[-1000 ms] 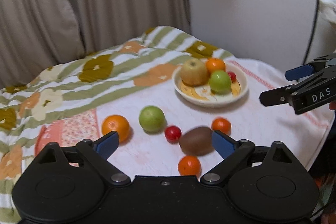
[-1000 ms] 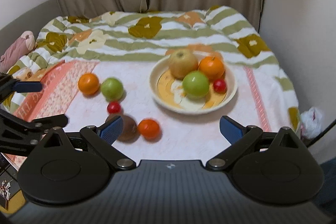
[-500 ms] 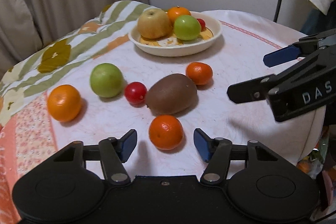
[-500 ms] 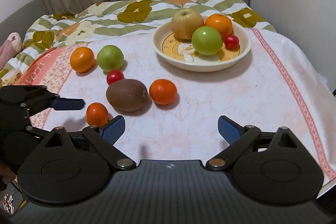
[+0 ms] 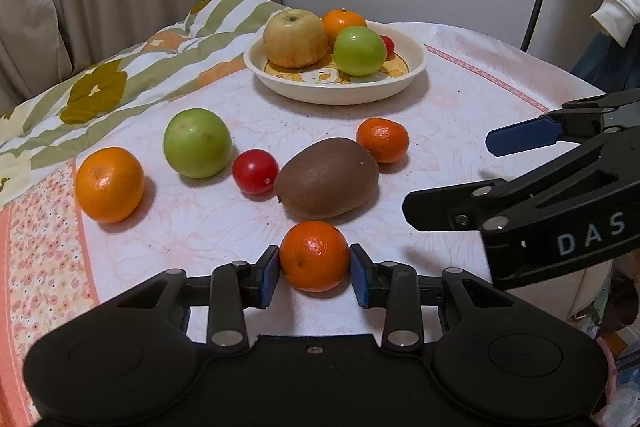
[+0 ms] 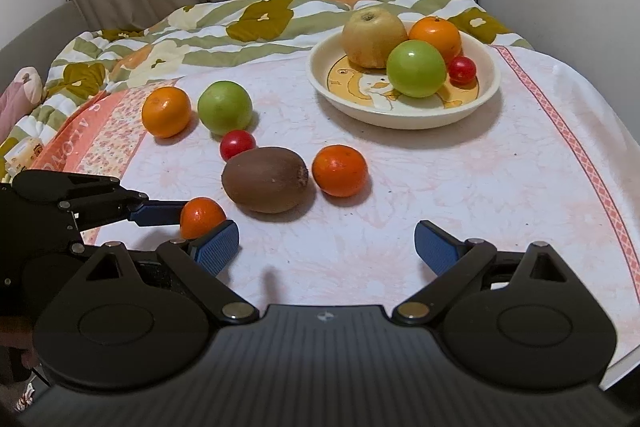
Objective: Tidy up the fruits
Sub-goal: 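Grasp an orange with the left tool while the right tool grasps the brown kiwi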
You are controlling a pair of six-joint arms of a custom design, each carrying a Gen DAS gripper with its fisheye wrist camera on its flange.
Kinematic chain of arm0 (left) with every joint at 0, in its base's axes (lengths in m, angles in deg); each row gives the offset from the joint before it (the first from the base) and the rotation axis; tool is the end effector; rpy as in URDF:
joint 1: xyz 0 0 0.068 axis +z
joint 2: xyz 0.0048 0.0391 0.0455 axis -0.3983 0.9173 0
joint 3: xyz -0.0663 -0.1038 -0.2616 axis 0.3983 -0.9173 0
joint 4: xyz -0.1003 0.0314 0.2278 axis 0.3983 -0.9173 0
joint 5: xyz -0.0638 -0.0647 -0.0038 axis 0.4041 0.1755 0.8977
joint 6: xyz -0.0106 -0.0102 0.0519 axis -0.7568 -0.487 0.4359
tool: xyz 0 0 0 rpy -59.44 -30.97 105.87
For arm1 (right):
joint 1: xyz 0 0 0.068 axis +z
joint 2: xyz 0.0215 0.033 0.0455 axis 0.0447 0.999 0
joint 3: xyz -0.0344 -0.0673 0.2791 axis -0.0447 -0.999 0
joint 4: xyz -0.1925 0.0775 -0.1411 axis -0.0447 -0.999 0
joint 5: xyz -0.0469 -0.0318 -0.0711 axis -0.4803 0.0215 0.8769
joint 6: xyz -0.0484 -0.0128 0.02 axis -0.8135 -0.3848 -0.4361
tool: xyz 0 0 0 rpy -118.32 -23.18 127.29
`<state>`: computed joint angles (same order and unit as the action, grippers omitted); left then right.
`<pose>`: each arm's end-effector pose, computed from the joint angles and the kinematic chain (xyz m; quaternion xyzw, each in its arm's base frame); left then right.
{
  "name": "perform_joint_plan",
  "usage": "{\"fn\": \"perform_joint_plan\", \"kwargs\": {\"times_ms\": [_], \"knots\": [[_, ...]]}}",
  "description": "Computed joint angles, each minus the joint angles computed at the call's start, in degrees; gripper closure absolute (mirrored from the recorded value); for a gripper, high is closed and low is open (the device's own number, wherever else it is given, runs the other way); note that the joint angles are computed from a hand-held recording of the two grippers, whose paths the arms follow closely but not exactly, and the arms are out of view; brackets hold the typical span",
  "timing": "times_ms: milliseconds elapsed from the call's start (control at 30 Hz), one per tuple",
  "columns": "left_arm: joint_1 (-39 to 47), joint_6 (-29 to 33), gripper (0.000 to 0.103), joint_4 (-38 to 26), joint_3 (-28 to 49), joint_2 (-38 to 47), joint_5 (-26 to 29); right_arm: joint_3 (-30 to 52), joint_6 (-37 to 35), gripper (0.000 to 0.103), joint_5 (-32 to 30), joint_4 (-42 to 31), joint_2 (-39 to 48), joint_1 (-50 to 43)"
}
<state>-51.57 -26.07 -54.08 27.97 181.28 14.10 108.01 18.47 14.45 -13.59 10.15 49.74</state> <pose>0.3155 -0.1839 0.1190 0.5269 0.7707 -0.1713 0.3147 0.1827 0.1641 0.1256 0.2448 0.8922 -0.0131 0.3793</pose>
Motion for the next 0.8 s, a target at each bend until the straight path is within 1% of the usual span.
{"fn": "perform_joint_plan", "kwargs": {"times_ms": [233, 367, 667, 800], "knots": [[2.3, 0.4, 0.063, -0.4, 0.5, -0.2, 0.1, 1.2, -1.9, 0.0, -1.8, 4.0, 2.7, -1.8], [3.6, 0.5, 0.063, -0.3, 0.6, -0.3, -0.2, 2.2, -4.0, 0.005, -3.0, 6.2, 4.7, -2.7], [6.3, 0.5, 0.063, 0.4, 0.6, -0.6, -0.8, 4.8, -8.2, 0.007, -4.2, 10.3, 8.8, -4.8], [7.1, -0.2, 0.063, 1.4, 0.1, -0.7, -1.3, 6.8, -9.3, 0.009, -6.2, 10.7, 10.9, -6.5]]}}
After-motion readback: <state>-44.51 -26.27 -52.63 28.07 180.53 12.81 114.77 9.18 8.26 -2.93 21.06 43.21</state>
